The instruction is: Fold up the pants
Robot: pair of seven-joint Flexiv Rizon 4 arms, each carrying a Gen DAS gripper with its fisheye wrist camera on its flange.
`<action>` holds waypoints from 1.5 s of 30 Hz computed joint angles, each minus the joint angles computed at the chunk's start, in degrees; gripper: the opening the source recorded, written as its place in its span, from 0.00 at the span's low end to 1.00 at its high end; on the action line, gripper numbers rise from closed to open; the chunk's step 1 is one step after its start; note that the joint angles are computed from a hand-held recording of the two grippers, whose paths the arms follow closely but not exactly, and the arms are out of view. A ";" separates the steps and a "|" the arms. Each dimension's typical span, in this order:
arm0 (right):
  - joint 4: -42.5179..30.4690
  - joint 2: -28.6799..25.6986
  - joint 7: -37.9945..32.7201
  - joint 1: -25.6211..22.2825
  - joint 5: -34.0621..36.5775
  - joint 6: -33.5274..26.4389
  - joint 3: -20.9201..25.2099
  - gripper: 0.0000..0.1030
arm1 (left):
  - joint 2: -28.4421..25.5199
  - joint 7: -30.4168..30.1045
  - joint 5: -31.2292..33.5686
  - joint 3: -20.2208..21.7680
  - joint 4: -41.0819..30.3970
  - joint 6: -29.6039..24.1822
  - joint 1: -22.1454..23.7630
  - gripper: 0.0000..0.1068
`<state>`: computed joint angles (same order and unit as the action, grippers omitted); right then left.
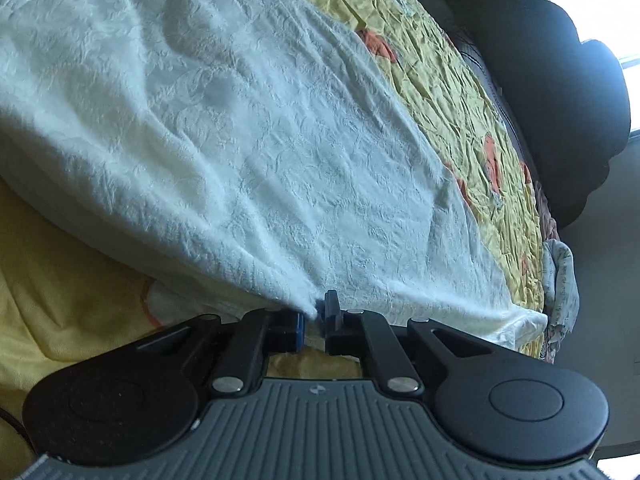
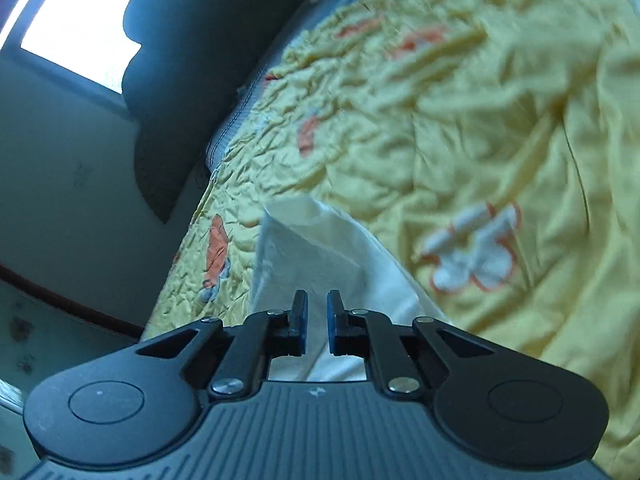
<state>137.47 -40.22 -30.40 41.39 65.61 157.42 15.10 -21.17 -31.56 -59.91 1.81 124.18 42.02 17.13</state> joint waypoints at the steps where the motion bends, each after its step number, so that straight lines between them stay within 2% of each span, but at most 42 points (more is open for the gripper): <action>1: 1.18 -3.67 6.26 -0.96 -4.04 5.25 0.96 0.10 | -0.05 0.27 0.32 -0.02 -0.15 0.07 -0.08 0.18; 3: 2.24 -8.55 13.84 -2.85 -10.42 12.33 1.23 0.10 | -0.36 0.01 0.36 -0.09 -0.47 -0.35 0.05 0.20; 4: 2.26 -9.39 15.50 -3.62 -12.58 13.29 0.97 0.11 | -0.55 -0.36 0.24 -0.13 -0.65 -0.62 0.16 0.20; 6: 2.11 -9.73 16.71 -4.52 -15.40 12.69 0.25 0.12 | -0.62 -0.27 -0.05 -0.12 -0.64 -0.95 0.40 0.20; 8: 2.12 -9.62 17.78 -5.70 -18.98 10.93 -0.25 0.18 | -0.44 0.22 -0.89 -0.21 -0.20 -0.57 0.35 0.20; 9: 2.27 -9.71 18.87 -6.58 -21.53 10.25 -0.24 0.30 | -0.34 0.52 -1.07 -0.22 -0.07 -0.42 0.29 0.20; 10: 2.50 -9.37 19.37 -7.16 -23.96 8.83 -0.40 0.52 | -0.28 0.65 -1.14 -0.19 0.04 -0.41 0.25 0.20; 11: 2.65 -8.20 18.63 -6.75 -24.77 6.51 -1.04 0.61 | -0.30 0.56 -1.12 -0.15 0.01 -0.52 0.24 0.20; 13: 2.31 -5.62 14.72 -3.79 -22.53 1.31 -3.17 0.61 | -0.41 0.35 -0.96 -0.09 -0.15 -0.79 0.27 0.20; 15: 2.32 -4.99 13.91 -3.25 -21.94 0.31 -3.53 0.61 | -0.46 0.57 -0.98 -0.09 -0.21 -0.93 0.32 0.20; 21: 0.19 -13.89 22.78 -9.06 -29.08 15.37 -1.90 0.64 | -0.73 0.65 -1.10 0.00 -0.48 -1.94 0.74 0.21; 25: -0.14 -16.46 24.29 -11.36 -39.76 21.66 -2.45 0.68 | -0.74 0.98 -1.65 0.00 -0.35 -2.17 0.87 0.21; 28: -1.19 -18.84 26.99 -13.41 -43.74 25.68 -1.31 0.68 | -0.66 1.01 -1.53 0.07 -0.32 -2.17 0.77 0.21; 29: -1.60 -19.28 27.24 -13.48 -43.80 26.25 -1.29 0.68 | -0.67 0.91 -1.48 0.09 -0.35 -2.29 0.79 0.21; 31: -2.26 -19.05 26.37 -12.19 -38.50 25.88 -0.97 0.69 | -0.65 0.66 -1.45 0.13 -0.41 -2.50 0.83 0.21; 34: -5.83 -22.97 29.53 -12.81 -30.21 32.56 0.38 0.69 | -0.70 0.69 -1.69 0.10 -0.42 -2.79 0.93 0.21; 35: -6.64 -23.95 31.12 -13.62 -28.87 33.07 0.85 0.68 | -0.75 0.80 -1.79 0.11 -0.42 -2.86 0.99 0.21; 37: -6.65 -24.70 33.12 -14.57 -28.46 32.09 0.93 0.60 | -0.79 0.60 -1.72 0.14 -0.51 -2.97 0.97 0.21; 38: -6.29 -24.28 32.89 -14.38 -28.88 30.96 0.37 0.49 | -0.86 0.54 -1.73 0.15 -0.54 -3.07 1.01 0.21; 40: -4.85 -21.76 29.98 -13.03 -27.84 26.08 -0.66 0.37 | -0.93 0.70 -1.78 0.21 -0.57 -3.40 1.22 0.21; 41: -5.52 -20.83 28.68 -12.47 -27.16 23.71 -1.27 0.36 | -0.94 0.84 -1.88 0.20 -0.53 -3.48 1.27 0.21; 45: -7.70 -20.66 28.06 -12.23 -26.85 22.25 -2.27 0.35 | -1.08 1.43 -2.16 0.24 -0.55 -3.99 1.56 0.21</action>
